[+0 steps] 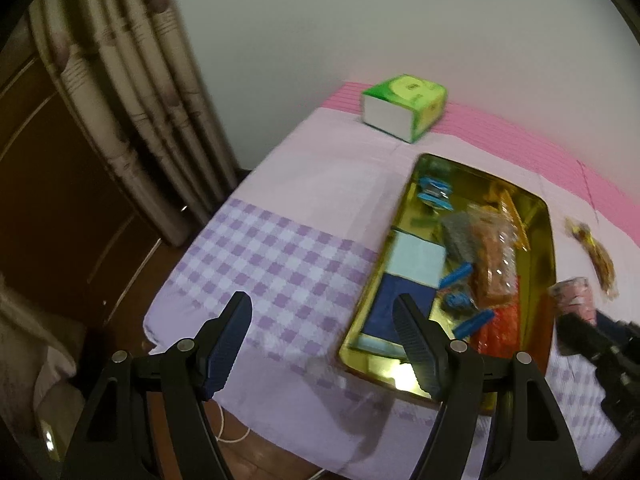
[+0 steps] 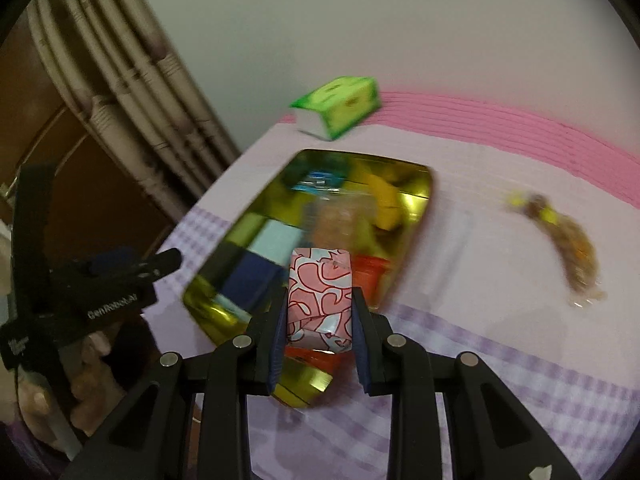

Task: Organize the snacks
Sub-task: 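Carry the pink heart cube over the tin with the right gripper, then open the right gripper to drop the pink cube into the tin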

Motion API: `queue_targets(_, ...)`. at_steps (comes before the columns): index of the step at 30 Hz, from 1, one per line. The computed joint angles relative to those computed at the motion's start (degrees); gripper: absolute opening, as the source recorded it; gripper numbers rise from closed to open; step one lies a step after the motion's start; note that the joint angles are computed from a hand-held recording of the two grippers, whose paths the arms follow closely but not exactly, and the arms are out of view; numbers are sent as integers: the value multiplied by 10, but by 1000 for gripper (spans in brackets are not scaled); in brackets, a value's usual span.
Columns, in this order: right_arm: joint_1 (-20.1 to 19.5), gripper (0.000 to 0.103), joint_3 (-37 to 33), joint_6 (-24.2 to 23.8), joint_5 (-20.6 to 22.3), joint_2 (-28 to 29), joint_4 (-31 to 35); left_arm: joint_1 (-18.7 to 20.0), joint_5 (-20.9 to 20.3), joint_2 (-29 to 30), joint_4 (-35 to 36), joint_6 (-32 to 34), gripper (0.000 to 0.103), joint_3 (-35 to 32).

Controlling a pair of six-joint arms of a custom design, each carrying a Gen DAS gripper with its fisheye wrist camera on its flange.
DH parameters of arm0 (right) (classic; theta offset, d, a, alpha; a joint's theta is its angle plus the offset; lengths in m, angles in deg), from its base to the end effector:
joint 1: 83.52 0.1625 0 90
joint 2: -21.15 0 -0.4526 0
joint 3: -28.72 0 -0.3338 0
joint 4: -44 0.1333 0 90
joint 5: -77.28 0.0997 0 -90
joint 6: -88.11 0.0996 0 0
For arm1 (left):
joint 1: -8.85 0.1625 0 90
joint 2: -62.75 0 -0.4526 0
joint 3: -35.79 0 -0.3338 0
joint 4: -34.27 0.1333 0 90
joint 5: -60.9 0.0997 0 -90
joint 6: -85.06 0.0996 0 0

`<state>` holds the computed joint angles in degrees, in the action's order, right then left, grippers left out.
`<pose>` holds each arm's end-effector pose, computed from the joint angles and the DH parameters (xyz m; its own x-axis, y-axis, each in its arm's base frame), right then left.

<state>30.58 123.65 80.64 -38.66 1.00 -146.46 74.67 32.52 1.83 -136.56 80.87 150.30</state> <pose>0.3437 -0.5487 -0.0412 -0.8428 -0.2995 0.4472 -0.4817 0.7904 -0.3784 -0.0149 -0.5726 0.2930 -0.6236 -0.2315 -0.7467 0.3195 0.7963 -0.5136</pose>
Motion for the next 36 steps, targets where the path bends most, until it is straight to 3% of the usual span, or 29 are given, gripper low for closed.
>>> queue_targets(8,0,27,-83,4,19,48,79,10,2,-6,31,-39,73,-12)
queue_targets(17,-7,27,-125,16,16,76,118,6,19,4,13,-21,74,-10)
queue_targets(30,-9,30,-123,22,22,77,115,4,23,4,13,-15,77,-9)
queue_targets(36,-9,34,-92,17,46,63,75,3,25,5,12,-14,77,-9)
